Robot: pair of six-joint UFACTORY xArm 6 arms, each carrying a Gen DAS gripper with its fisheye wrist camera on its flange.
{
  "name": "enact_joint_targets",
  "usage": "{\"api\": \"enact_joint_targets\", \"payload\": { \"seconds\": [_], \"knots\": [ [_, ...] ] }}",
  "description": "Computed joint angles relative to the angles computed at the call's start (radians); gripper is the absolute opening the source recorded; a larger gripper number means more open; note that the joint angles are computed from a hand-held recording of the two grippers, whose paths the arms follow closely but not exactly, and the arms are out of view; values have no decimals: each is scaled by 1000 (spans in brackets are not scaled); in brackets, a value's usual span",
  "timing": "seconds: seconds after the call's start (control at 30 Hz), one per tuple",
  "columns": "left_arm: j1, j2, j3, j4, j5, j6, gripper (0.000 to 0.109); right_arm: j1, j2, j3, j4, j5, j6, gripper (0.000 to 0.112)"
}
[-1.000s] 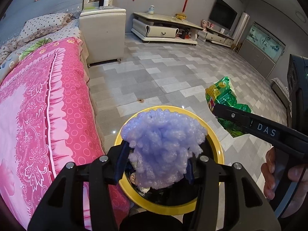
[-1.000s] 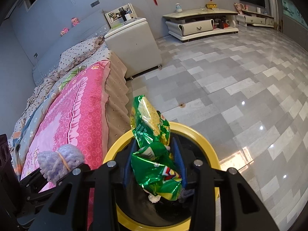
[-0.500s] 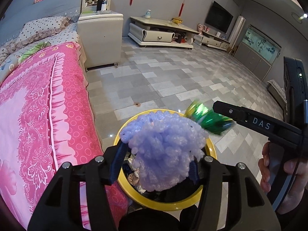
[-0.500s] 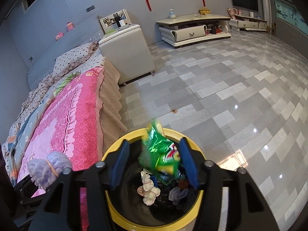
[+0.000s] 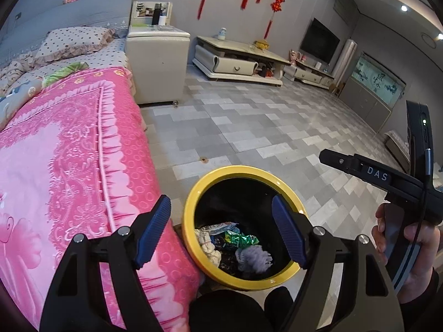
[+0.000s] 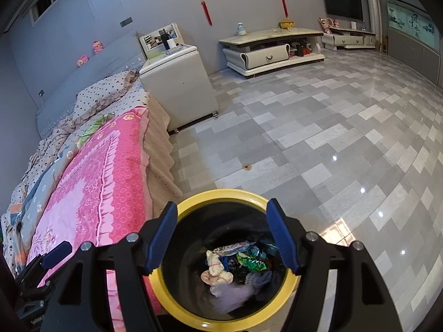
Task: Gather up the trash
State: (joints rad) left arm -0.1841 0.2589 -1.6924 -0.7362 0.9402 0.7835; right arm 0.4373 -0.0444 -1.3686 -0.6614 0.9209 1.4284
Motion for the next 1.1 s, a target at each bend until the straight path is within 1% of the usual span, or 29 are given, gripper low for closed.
{"api": "enact_joint_targets", "payload": {
  "seconds": [0.23, 0.37, 0.5, 0.6, 0.67, 0.77, 0.83, 0.97, 1.03, 1.1],
  "knots": [
    [97, -13, -8, -17, -6, 8, 72, 49, 106, -145, 24, -14, -69, 70],
    [163, -15, -14, -29, -18, 16, 72, 81, 189, -254, 42, -27, -108, 76],
    [225, -13, -31, -30, -34, 17, 72, 116, 292, -397, 67, -33, -178, 77],
    [273, -18, -32, -45, -56, 33, 74, 151, 390, -546, 77, -1, -236, 79],
    [303, -21, -30, -55, -78, 47, 80, 173, 459, -650, 77, 15, -267, 83],
    [344, -32, -20, -69, -108, 78, 84, 207, 546, -786, 57, 39, -297, 91],
    [371, -46, -6, -91, -131, 107, 86, 234, 616, -901, 39, 72, -328, 95],
    [408, -92, 45, -151, -190, 177, 93, 279, 701, -1042, -40, 80, -327, 95],
    [428, -121, 77, -179, -220, 213, 94, 303, 759, -1146, -69, 107, -360, 95],
    [445, -139, 94, -201, -237, 234, 94, 321, 766, -1162, -104, 107, -352, 95]
  ]
}}
